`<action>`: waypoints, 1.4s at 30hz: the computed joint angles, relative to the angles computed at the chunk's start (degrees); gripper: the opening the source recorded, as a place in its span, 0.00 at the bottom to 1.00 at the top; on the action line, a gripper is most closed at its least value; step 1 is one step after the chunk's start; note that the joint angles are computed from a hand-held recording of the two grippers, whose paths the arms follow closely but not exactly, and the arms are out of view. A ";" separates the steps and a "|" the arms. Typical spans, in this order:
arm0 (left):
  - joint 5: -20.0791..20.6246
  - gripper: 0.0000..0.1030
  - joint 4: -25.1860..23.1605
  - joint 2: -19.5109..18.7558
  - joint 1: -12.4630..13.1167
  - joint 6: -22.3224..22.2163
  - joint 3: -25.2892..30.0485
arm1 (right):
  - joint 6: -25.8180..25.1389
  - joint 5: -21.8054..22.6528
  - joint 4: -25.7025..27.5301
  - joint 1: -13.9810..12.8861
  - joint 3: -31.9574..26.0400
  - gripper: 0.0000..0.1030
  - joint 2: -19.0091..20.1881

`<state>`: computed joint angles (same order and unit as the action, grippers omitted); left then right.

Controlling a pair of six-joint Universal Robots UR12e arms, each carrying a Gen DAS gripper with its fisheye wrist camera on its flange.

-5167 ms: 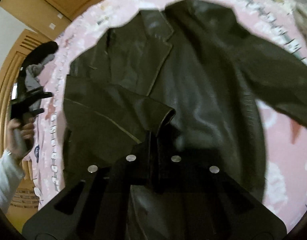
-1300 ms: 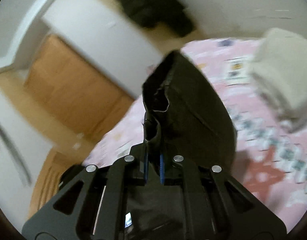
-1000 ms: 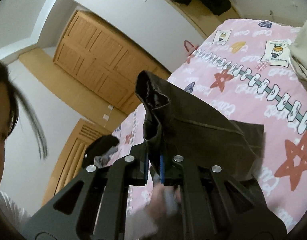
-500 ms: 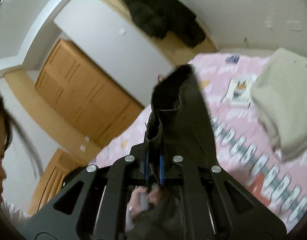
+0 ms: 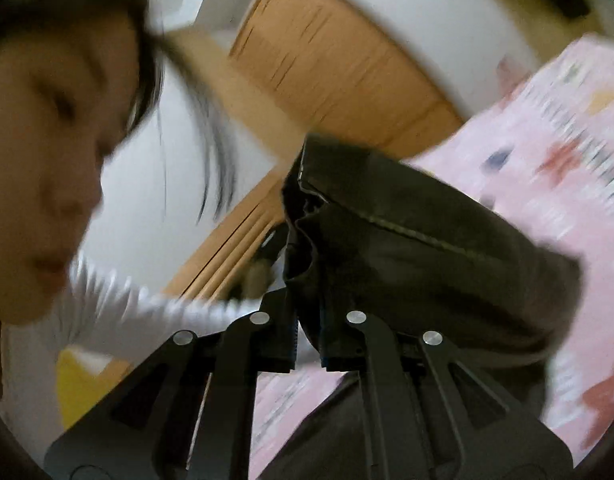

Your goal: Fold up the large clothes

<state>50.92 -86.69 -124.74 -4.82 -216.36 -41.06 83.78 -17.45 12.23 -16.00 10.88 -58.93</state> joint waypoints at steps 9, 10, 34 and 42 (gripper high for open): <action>5.09 0.49 -3.18 13.57 7.20 13.42 -11.47 | 6.17 -15.93 -10.85 8.48 17.51 0.07 -7.11; 5.65 0.49 -3.21 16.41 8.13 14.19 -14.94 | 6.52 -17.43 -11.26 9.44 19.01 0.07 -7.61; 6.55 0.59 -10.25 39.38 4.55 22.99 -44.78 | 25.80 -44.82 -60.22 22.37 63.76 0.11 -31.82; 15.04 0.58 -6.05 39.84 1.02 18.76 -49.43 | 37.66 -47.30 -57.59 18.98 52.29 0.16 -26.15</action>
